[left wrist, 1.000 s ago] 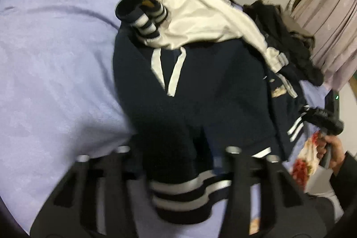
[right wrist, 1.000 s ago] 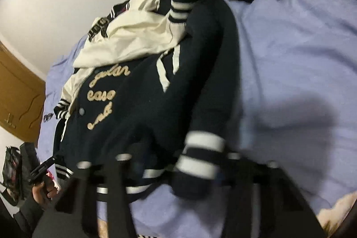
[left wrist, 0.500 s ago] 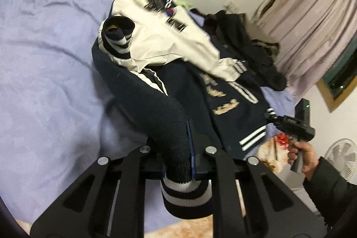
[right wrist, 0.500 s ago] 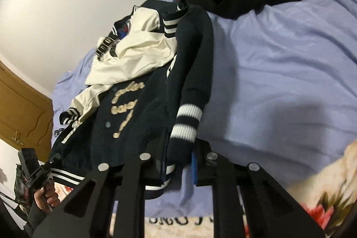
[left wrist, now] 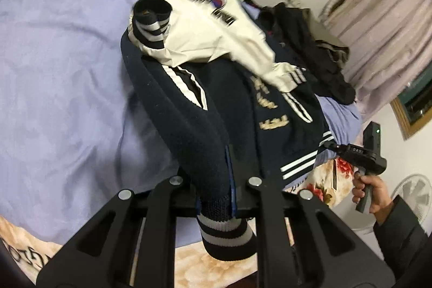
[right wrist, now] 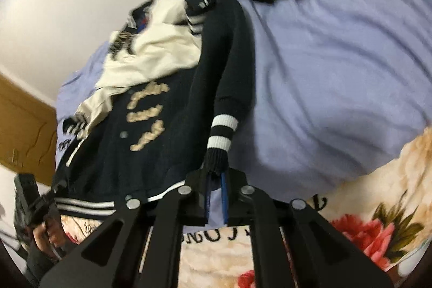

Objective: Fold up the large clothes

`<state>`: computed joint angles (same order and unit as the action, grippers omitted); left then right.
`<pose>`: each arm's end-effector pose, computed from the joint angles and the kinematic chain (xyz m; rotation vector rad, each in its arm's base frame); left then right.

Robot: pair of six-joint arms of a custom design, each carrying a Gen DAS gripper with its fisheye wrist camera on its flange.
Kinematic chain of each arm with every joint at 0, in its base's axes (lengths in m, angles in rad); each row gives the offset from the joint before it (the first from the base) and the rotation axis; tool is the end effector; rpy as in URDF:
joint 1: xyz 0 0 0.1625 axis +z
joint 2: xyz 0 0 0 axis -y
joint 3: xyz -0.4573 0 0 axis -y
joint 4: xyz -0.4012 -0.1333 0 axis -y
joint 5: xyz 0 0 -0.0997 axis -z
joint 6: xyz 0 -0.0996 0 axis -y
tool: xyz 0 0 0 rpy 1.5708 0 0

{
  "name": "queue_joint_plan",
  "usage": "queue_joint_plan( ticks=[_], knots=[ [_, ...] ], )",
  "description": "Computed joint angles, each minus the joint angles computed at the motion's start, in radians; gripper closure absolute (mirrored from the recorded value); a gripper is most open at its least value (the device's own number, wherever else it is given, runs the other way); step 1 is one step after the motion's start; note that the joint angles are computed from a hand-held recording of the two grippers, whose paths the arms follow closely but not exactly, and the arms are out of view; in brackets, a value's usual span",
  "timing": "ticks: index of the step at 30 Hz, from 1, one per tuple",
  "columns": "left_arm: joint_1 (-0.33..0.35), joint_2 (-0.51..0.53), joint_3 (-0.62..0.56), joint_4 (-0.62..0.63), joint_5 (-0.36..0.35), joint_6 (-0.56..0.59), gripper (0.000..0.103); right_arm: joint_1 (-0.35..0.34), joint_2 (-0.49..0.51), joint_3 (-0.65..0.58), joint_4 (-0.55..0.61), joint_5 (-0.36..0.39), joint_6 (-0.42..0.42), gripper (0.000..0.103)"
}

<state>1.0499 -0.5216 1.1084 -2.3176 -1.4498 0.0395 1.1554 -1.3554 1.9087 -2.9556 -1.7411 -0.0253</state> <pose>-0.2944 -0.8050 0.0865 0.8291 2.9347 -0.2815 -0.1271 -0.5765 0.4059 -0.5997 -2.5303 1.0710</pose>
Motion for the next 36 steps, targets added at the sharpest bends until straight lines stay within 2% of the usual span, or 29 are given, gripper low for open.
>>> queue_joint_plan(
  ticks=[1,3,5,7,8,9,10,11,14,22,29,35,36],
  knots=[
    [0.005,0.012,-0.014,0.014,0.01,-0.011,0.088,-0.013,0.012,-0.006,-0.005,0.012,0.019,0.071],
    [0.014,0.032,-0.039,0.046,0.02,-0.028,0.086,-0.031,0.034,-0.012,-0.044,0.032,0.023,0.061],
    [0.022,0.058,-0.068,0.069,0.044,-0.042,0.081,-0.045,0.057,-0.025,-0.078,0.05,0.028,0.061],
    [0.033,0.077,-0.089,0.078,0.037,-0.06,0.063,-0.057,0.063,-0.037,-0.06,0.084,0.048,0.061],
    [0.037,0.084,-0.096,0.082,0.027,-0.066,0.058,-0.065,0.071,-0.05,-0.047,0.109,0.05,0.061],
    [0.041,0.093,-0.108,0.093,0.014,-0.059,0.058,-0.069,0.071,-0.054,-0.04,0.125,0.048,0.069],
    [0.042,0.098,-0.113,0.097,0.007,-0.044,0.064,-0.071,0.069,-0.055,-0.042,0.141,0.039,0.093],
    [0.042,0.1,-0.115,0.1,0.004,-0.026,0.087,-0.071,0.063,-0.047,-0.056,0.154,0.032,0.093],
    [0.051,0.078,-0.085,0.069,-0.06,0.001,0.09,-0.084,0.029,-0.012,-0.073,0.214,0.006,0.094],
    [0.04,-0.04,0.042,-0.088,-0.193,-0.016,0.093,-0.082,-0.101,0.102,-0.102,0.31,-0.024,0.097],
    [0.01,-0.191,0.201,-0.107,-0.229,-0.007,0.094,-0.054,-0.253,0.234,-0.087,0.352,-0.048,0.097],
    [0.015,-0.369,0.403,-0.121,-0.271,-0.069,0.094,-0.084,-0.471,0.432,-0.061,0.46,-0.049,0.097],
    [0.015,-0.406,0.442,-0.123,-0.279,-0.08,0.094,-0.103,-0.535,0.482,-0.042,0.495,-0.053,0.097]
  ],
)
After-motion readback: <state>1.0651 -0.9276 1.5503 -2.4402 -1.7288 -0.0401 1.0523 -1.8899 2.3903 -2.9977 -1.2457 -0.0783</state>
